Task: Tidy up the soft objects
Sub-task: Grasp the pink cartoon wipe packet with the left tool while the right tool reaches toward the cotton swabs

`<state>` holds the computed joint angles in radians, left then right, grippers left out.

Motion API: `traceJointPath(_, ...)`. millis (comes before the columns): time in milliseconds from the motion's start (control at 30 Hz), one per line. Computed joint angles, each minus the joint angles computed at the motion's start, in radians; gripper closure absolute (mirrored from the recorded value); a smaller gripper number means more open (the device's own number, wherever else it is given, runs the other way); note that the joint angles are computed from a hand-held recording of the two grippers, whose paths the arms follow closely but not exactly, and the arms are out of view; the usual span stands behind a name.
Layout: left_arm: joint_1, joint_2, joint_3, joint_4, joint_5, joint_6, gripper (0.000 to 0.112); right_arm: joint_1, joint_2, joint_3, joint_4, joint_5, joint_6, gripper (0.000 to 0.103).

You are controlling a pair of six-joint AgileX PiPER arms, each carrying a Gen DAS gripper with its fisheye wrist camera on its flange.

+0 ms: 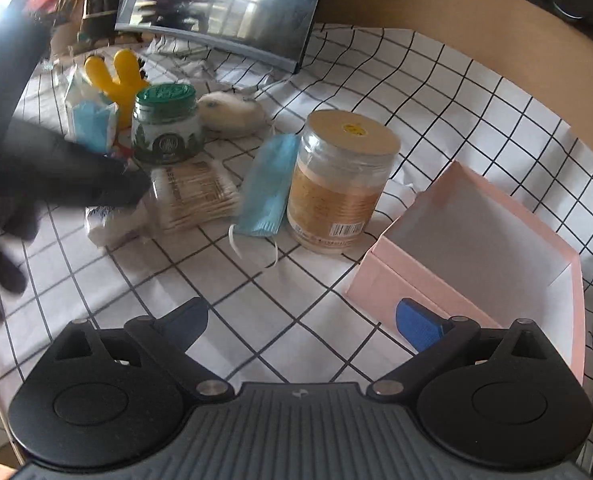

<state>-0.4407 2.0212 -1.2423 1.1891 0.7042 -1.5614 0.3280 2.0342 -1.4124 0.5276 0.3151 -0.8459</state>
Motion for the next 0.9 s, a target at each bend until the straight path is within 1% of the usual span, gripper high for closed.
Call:
traceJointPath(67, -0.029, -0.034, 0.088, 0.024, 0.032, -0.016, 0.078, -0.006, 0.015, -0.017, -0.009, 0.018, 0.015, 0.002)
traceJointPath(167, -0.028, -0.098, 0.192, 0.058, 0.010, -0.086, 0.078, -0.011, 0.025, -0.023, 0.037, 0.020, -0.021, 0.002)
traceJointPath(200, -0.022, -0.122, 0.214, 0.059, 0.002, -0.121, 0.078, -0.013, 0.023, -0.020, 0.063, 0.020, -0.044, 0.002)
traceJointPath(267, -0.008, -0.154, 0.236, 0.073, 0.015, -0.220, 0.078, -0.013, 0.020, -0.017, 0.114, 0.024, -0.086, 0.002)
traceJointPath(300, 0.005, -0.161, 0.230, 0.060, 0.019, -0.242, 0.079, -0.013, 0.017, -0.015, 0.140, 0.031, -0.108, 0.002)
traceJointPath(367, 0.064, -0.176, 0.210, -0.014, -0.037, -0.214, 0.079, -0.014, 0.008, -0.006, 0.186, 0.043, -0.153, 0.002)
traceJointPath(400, 0.100, -0.179, 0.196, -0.070, -0.086, -0.163, 0.079, -0.015, 0.001, 0.002, 0.211, 0.048, -0.184, 0.002)
traceJointPath(433, 0.139, -0.169, 0.174, -0.147, -0.138, -0.081, 0.079, -0.017, -0.004, 0.008, 0.230, 0.051, -0.208, 0.002)
traceJointPath(467, 0.155, -0.161, 0.165, -0.188, -0.168, -0.030, 0.079, -0.018, -0.011, 0.018, 0.247, 0.051, -0.230, 0.002)
traceJointPath(533, 0.172, -0.157, 0.173, -0.169, -0.215, 0.006, 0.075, -0.021, -0.022, 0.036, 0.281, 0.049, -0.267, 0.002)
traceJointPath(567, 0.180, -0.163, 0.182, -0.171, -0.239, 0.032, 0.070, -0.022, -0.025, 0.041, 0.283, 0.050, -0.270, 0.002)
traceJointPath(600, 0.191, -0.170, 0.193, -0.171, -0.267, 0.052, 0.066, -0.021, -0.027, 0.046, 0.276, 0.049, -0.264, 0.002)
traceJointPath(700, 0.229, -0.194, 0.229, -0.173, -0.344, 0.118, 0.066, -0.012, -0.022, 0.046, 0.236, 0.051, -0.215, 0.002)
traceJointPath(733, 0.235, -0.198, 0.233, -0.173, -0.348, 0.136, 0.066, -0.007, -0.018, 0.043, 0.223, 0.049, -0.198, 0.002)
traceJointPath(800, 0.232, -0.171, 0.206, -0.137, -0.289, 0.144, 0.066, 0.007, -0.009, 0.035, 0.204, 0.038, -0.170, 0.002)
traceJointPath(833, 0.233, -0.160, 0.203, -0.110, -0.272, 0.142, 0.065, 0.018, -0.001, 0.024, 0.181, 0.033, -0.140, 0.002)
traceJointPath(900, 0.250, -0.158, 0.216, -0.066, -0.301, 0.138, 0.061, 0.042, 0.014, -0.002, 0.122, 0.032, -0.062, 0.002)
